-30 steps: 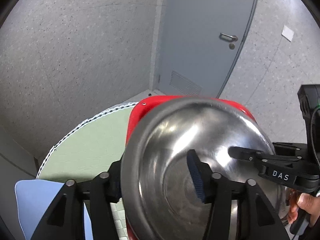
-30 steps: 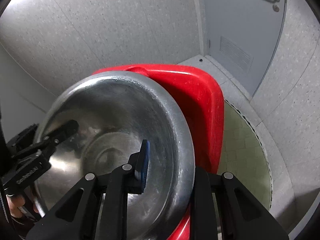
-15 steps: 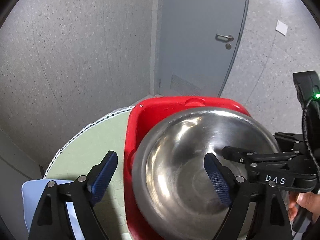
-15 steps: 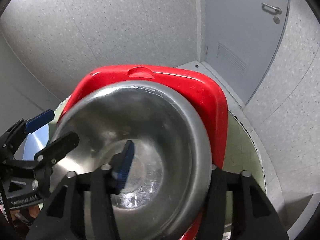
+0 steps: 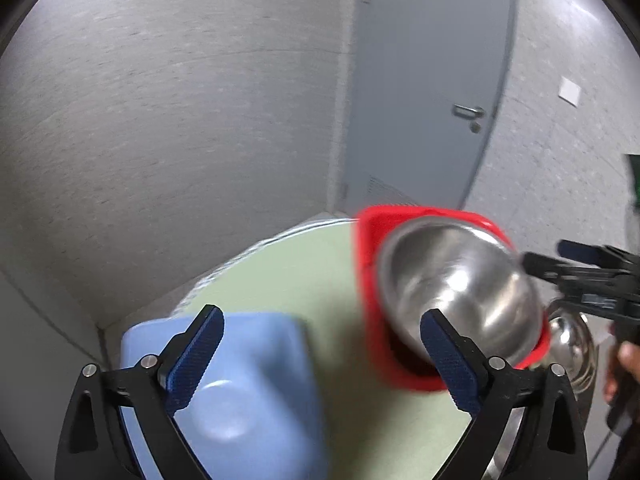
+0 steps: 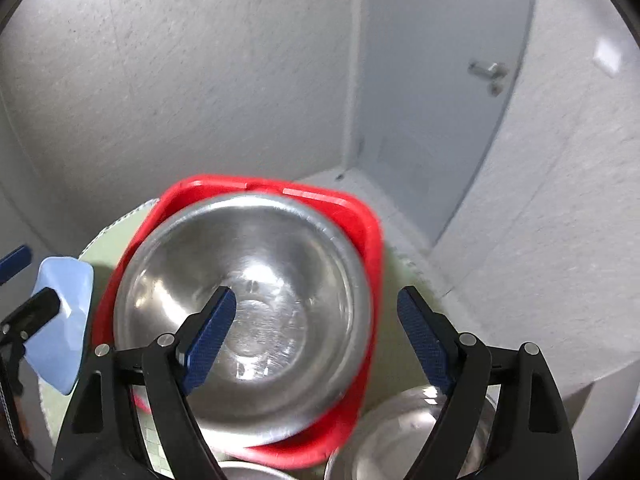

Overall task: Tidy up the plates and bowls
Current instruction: 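Open the right tool and move it to the light-blue plate, then grasp the light-blue plate edge with the right tool and lift it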

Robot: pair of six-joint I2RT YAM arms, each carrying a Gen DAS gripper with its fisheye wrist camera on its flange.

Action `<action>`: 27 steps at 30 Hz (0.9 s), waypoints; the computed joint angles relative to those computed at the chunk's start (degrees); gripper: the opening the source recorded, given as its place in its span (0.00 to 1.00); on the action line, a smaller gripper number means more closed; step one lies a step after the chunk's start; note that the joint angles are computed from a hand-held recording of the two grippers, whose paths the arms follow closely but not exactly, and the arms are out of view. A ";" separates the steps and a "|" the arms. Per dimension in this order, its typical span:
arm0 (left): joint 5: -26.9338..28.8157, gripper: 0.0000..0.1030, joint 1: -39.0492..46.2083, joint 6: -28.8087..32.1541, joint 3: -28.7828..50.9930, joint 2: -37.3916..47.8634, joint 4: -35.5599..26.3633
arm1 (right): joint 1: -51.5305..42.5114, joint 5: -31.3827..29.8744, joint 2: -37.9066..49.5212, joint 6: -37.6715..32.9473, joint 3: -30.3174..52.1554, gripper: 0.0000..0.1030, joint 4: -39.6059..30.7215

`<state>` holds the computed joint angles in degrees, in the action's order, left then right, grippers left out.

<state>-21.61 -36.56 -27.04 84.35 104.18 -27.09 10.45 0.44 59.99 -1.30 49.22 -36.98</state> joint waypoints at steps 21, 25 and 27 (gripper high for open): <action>0.14 0.86 5.34 -11.36 -36.22 -24.20 0.18 | 46.53 6.97 11.59 35.29 -5.49 0.80 8.41; 3.61 0.65 6.58 -10.63 -34.73 -20.37 1.60 | 46.86 9.27 16.70 33.49 -4.42 0.76 9.70; 6.44 0.44 7.79 -9.21 -33.46 -18.21 1.96 | 44.91 6.82 18.23 33.19 -5.11 0.67 10.98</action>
<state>-15.16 -28.77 -36.25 50.89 85.96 -25.13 55.35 7.26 78.22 31.88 44.11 -26.00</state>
